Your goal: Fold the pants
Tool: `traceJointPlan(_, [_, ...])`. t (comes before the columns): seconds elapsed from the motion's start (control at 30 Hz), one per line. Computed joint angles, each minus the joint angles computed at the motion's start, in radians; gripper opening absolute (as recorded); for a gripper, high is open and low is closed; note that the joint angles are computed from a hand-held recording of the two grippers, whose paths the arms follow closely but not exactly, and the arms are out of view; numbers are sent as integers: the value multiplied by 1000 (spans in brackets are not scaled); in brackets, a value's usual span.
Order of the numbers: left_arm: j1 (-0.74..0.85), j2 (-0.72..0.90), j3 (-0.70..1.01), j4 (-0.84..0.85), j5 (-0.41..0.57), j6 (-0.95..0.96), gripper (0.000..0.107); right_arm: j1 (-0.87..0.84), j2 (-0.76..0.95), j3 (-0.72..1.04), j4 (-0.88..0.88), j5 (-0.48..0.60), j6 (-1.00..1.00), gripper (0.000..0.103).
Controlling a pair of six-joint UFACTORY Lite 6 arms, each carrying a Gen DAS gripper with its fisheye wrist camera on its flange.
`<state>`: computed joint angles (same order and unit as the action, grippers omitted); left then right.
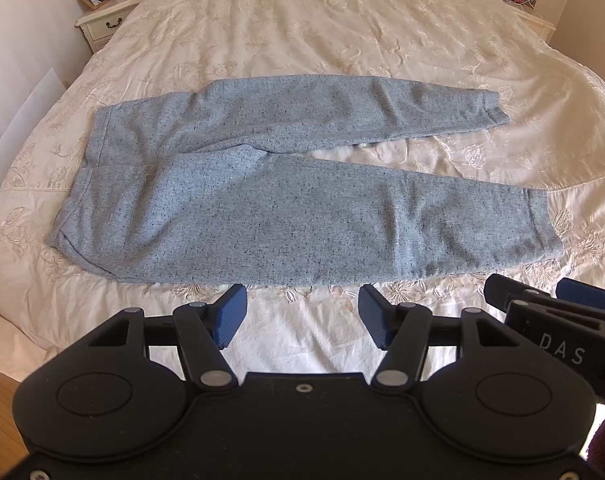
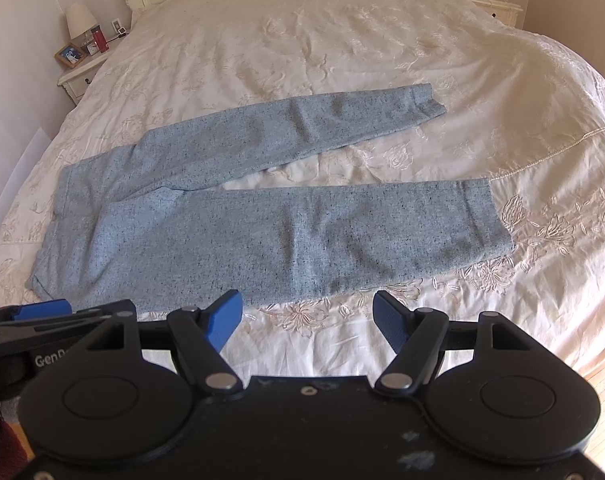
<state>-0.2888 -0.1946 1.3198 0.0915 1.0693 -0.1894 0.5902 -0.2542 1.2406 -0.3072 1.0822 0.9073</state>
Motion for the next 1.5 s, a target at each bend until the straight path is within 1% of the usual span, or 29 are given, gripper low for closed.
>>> traceJointPlan(0.13, [1, 2, -6, 15, 5, -19, 63, -27, 28, -2, 30, 18, -38, 75])
traceJointPlan(0.23, [16, 6, -17, 18, 9, -20, 63, -25, 42, -32, 15, 23, -26, 75])
traceJointPlan(0.43, [86, 47, -28, 8, 6, 28, 63, -91, 78, -109, 79, -29, -78, 76])
traceJointPlan(0.53, [129, 93, -11, 2, -25, 66, 63, -143, 127, -126, 118, -72, -107, 76])
traceJointPlan(0.63, [164, 179, 34, -9, -67, 111, 61, -218, 258, -61, 168, -46, -203, 77])
traceJointPlan(0.67, [172, 213, 55, -18, -82, 132, 61, -237, 281, -58, 169, -61, -221, 73])
traceJointPlan(0.7, [178, 247, 79, -26, -95, 153, 61, -257, 298, -54, 164, -74, -223, 72])
traceJointPlan(0.8, [183, 357, 154, -46, -146, 225, 60, -337, 332, -47, 167, -154, -224, 70])
traceJointPlan(0.87, [183, 437, 209, -72, -182, 279, 60, -393, 368, -25, 149, -195, -189, 71])
traceJointPlan(0.93, [181, 535, 295, -110, -182, 338, 59, -444, 403, 2, 127, -206, -158, 70])
traceJointPlan(1.03, [172, 661, 408, -158, -180, 404, 58, -548, 454, 32, 137, -232, -167, 70])
traceJointPlan(1.2, [122, 807, 540, -131, -165, 386, 58, -704, 467, -11, 78, -290, -178, 70])
traceJointPlan(1.3, [89, 832, 548, -102, -162, 336, 58, -828, 462, -63, 93, -356, -282, 69])
traceJointPlan(1.37, [58, 836, 534, -66, -161, 272, 58, -912, 477, -74, 130, -404, -404, 69])
traceJointPlan(1.43, [24, 837, 523, -24, -150, 191, 58, -974, 529, -45, 168, -432, -517, 69])
traceJointPlan(1.5, [-10, 841, 518, 0, -135, 106, 58, -1035, 604, 15, 253, -461, -694, 68])
